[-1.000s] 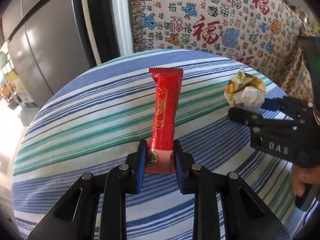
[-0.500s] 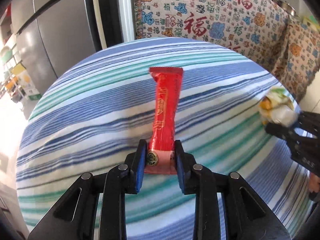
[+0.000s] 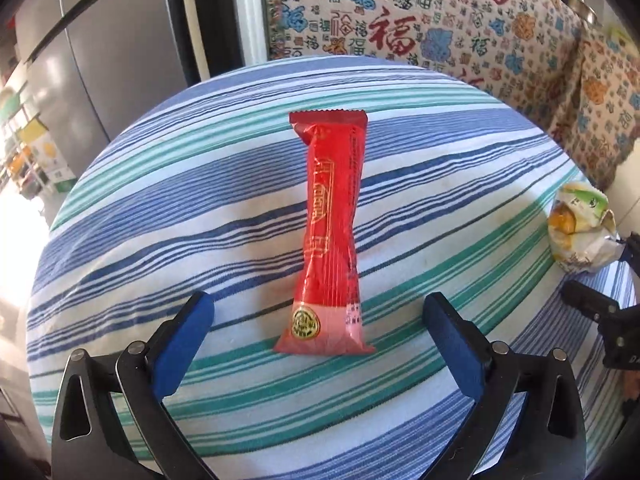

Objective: Collect trash
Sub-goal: 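Grasp the red candy bar with the left gripper while the right gripper grasps the chip bag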

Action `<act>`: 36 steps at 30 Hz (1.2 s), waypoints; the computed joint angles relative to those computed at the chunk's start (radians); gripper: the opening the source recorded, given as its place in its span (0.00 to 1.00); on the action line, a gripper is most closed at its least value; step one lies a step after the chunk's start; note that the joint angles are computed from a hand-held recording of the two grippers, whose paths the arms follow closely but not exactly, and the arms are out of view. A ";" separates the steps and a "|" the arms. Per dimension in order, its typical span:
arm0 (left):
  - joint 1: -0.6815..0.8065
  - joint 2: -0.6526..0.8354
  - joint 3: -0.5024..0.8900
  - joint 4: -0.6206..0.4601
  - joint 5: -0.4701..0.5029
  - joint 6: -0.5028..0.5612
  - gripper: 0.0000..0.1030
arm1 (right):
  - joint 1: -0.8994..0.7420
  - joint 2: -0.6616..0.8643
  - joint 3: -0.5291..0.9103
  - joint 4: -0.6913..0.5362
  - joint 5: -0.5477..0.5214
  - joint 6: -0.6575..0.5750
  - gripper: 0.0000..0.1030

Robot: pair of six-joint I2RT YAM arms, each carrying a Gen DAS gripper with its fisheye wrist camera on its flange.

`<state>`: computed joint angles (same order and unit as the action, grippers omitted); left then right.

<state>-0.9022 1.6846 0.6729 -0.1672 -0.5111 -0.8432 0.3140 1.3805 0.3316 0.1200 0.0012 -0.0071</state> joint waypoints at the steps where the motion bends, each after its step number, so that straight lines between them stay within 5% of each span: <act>1: 0.006 0.002 0.002 0.005 0.004 0.010 1.00 | 0.002 0.006 0.005 0.001 0.004 0.005 0.88; 19: 0.035 -0.032 -0.019 0.048 0.020 0.033 0.99 | -0.026 -0.110 0.013 -0.113 -0.029 0.023 0.87; 23: 0.037 -0.048 -0.020 0.059 0.025 0.051 0.99 | -0.024 -0.156 0.018 -0.141 -0.051 0.037 0.77; 24: 0.029 -0.046 -0.014 0.057 0.017 0.057 0.98 | -0.023 -0.158 0.017 -0.138 -0.058 0.038 0.66; 25: 0.025 -0.042 -0.003 0.050 0.009 0.067 0.93 | -0.025 -0.144 0.023 -0.139 -0.076 0.035 0.54; 26: 0.017 -0.037 0.006 0.047 0.001 0.083 0.69 | -0.036 -0.124 0.036 -0.152 -0.115 0.027 0.29; 27: 0.013 -0.028 0.018 0.038 0.002 0.098 0.50 | -0.043 -0.123 0.039 -0.159 -0.146 0.032 0.24; 28: 0.019 -0.020 0.027 0.033 0.014 0.112 0.15 | -0.022 -0.137 0.044 -0.178 -0.113 0.047 0.23; 36: -0.021 -0.092 0.004 0.045 -0.014 0.088 0.12 | -0.011 -0.243 0.032 -0.259 -0.083 0.041 0.21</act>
<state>-0.9232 1.5926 0.6773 -0.1226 -0.5253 -0.7551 0.3030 1.1375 0.3633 -0.1385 -0.0819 0.0340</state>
